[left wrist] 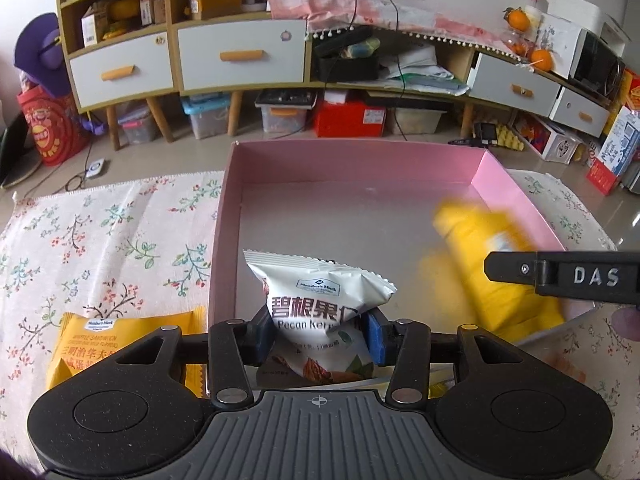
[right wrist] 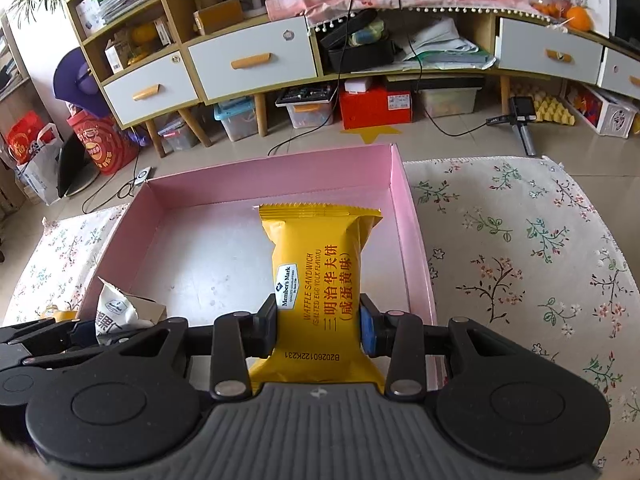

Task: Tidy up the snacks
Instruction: 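Open both tools to drop the bags into the pink box, then grasp a second white pecan bag with the left tool while the right tool grasps a small truffle packet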

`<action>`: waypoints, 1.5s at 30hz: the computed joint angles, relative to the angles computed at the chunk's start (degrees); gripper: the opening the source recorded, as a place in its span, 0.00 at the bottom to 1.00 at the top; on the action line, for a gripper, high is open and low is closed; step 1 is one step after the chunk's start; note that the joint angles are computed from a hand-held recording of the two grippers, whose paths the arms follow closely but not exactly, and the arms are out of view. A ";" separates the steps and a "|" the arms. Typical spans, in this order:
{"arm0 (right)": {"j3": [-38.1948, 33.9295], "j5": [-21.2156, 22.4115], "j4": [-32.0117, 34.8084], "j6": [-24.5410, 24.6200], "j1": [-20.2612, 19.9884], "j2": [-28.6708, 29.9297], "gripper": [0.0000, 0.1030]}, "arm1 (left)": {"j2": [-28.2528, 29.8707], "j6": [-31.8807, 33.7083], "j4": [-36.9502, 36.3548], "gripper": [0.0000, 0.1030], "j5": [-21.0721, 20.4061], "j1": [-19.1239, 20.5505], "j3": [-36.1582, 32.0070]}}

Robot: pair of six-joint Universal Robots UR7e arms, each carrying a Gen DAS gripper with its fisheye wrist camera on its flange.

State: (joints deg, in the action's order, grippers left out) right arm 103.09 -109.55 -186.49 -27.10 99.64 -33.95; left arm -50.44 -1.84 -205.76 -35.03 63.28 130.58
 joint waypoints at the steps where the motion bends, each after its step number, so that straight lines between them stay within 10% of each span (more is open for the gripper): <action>1: 0.12 0.41 0.27 0.28 -0.11 -0.24 0.44 | 0.09 0.40 -0.84 0.54 -0.06 -0.08 0.16; 7: 1.25 0.55 0.00 -0.46 0.40 -1.47 0.68 | -0.59 1.86 -4.32 0.82 0.69 -2.09 1.72; 17: 4.32 -1.41 -1.01 -3.92 2.36 -4.89 0.85 | -8.10 -5.48 3.57 0.94 4.17 -7.35 8.33; 36: 14.03 -4.12 -0.17 -4.55 3.58 -11.11 0.97 | -26.47 -38.55 37.99 0.95 8.59 -18.49 23.48; 45: 19.04 -2.90 -2.77 -6.52 2.66 -11.96 1.00 | -26.42 -43.09 32.94 0.95 6.84 -20.70 29.62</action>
State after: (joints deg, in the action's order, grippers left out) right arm 122.14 -112.46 -189.26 -33.62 102.30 -45.91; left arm -76.86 -44.93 -172.82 -28.19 42.58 160.20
